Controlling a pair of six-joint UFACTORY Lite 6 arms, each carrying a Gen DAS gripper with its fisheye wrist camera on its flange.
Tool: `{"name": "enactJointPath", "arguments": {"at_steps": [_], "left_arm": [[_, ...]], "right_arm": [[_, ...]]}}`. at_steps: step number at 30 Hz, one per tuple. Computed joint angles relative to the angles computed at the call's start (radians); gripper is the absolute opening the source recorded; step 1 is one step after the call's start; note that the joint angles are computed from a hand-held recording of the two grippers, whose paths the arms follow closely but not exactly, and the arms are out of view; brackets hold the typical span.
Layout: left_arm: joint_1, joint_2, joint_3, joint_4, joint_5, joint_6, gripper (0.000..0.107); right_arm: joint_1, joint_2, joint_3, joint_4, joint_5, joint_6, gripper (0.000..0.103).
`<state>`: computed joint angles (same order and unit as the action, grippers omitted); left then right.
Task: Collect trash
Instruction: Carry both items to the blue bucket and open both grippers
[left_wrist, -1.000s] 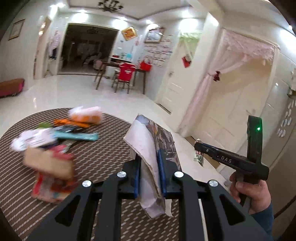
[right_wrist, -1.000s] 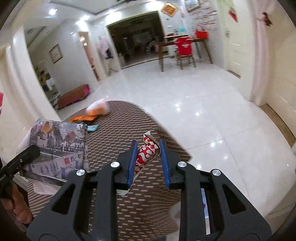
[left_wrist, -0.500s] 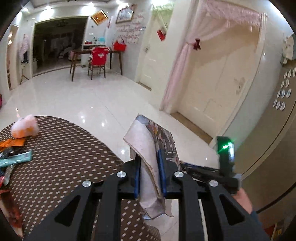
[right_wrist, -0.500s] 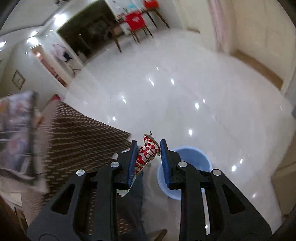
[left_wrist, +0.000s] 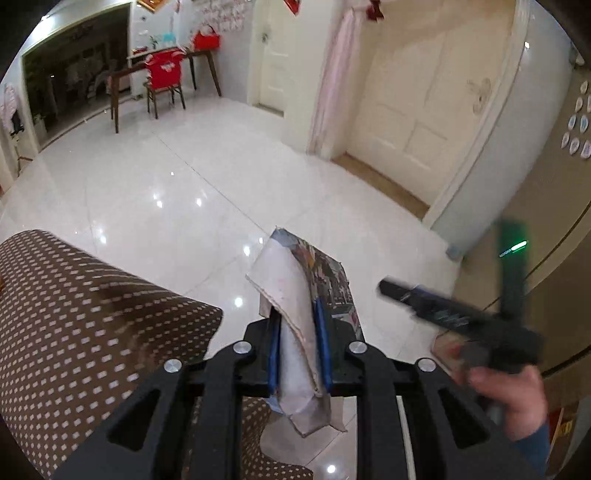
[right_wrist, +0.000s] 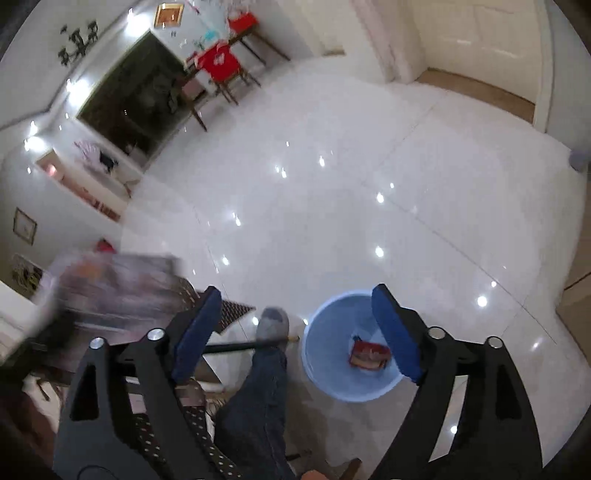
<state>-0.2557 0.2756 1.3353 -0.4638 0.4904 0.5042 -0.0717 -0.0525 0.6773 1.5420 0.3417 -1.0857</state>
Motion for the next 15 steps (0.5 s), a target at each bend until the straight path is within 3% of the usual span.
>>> {"name": "enactJointPath", "arguments": {"at_steps": [4,6,7,8,15], "left_arm": [[-0.044,0.136,0.133,0.092,0.035,-0.085,0.025],[-0.072,0.205,0.193,0.167,0.062,-0.159,0.045],[-0.08,0.235,0.229,0.217,0.081,-0.213,0.068],[-0.082,0.252,0.247,0.243,0.082,-0.248,0.079],[-0.06,0.134,0.13,0.268,0.026,-0.284,0.09]], "right_arm": [[-0.021,-0.121,-0.014,-0.107,0.01,0.109,0.085],[-0.028,-0.177,-0.026,-0.158,0.017,0.157,0.086],[-0.029,-0.193,-0.025,-0.18,0.02,0.18,0.086],[-0.027,-0.183,-0.015,-0.169,0.019,0.17,0.086],[-0.018,-0.195,-0.012,-0.229,0.021,0.212,0.095]]}}
